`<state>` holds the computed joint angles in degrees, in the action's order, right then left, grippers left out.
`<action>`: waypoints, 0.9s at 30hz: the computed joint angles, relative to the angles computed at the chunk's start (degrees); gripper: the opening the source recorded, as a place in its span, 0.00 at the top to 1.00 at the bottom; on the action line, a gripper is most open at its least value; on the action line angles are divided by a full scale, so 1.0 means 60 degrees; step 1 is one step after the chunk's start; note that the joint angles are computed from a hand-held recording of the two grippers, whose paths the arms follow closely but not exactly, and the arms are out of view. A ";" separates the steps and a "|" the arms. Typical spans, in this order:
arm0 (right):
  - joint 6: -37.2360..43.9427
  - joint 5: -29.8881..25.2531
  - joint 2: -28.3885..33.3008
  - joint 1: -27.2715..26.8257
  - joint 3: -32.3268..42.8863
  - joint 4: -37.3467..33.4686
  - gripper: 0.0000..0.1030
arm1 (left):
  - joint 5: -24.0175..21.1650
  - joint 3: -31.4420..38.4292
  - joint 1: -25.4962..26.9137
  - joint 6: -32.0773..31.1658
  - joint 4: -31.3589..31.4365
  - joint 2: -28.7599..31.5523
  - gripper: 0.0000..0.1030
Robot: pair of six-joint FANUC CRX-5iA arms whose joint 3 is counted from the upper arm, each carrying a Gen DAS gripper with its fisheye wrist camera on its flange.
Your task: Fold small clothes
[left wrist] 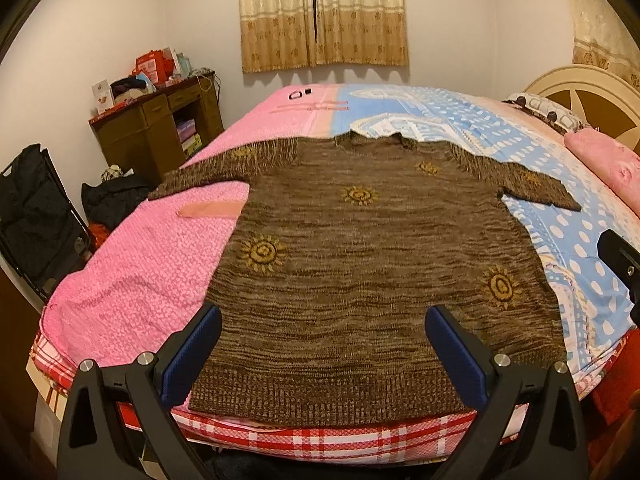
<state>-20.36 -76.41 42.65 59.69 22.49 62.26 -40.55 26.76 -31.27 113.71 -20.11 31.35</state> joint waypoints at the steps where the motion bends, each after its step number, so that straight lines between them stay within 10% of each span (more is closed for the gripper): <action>1: -0.0014 0.0047 -0.0016 -0.0018 -0.0023 -0.0078 0.00 | -0.0015 0.0015 0.0017 -0.0033 0.0066 0.0037 0.01; 15: -0.0303 0.0645 -0.0154 -0.0500 -0.0375 -0.1155 0.00 | 0.0270 0.0281 0.0380 -0.1033 0.1199 0.0700 0.01; 27: -0.0008 0.1625 -0.1235 -0.1673 -0.1729 -0.1439 0.00 | -0.0467 0.3545 0.0616 -0.1976 0.1166 0.2365 0.01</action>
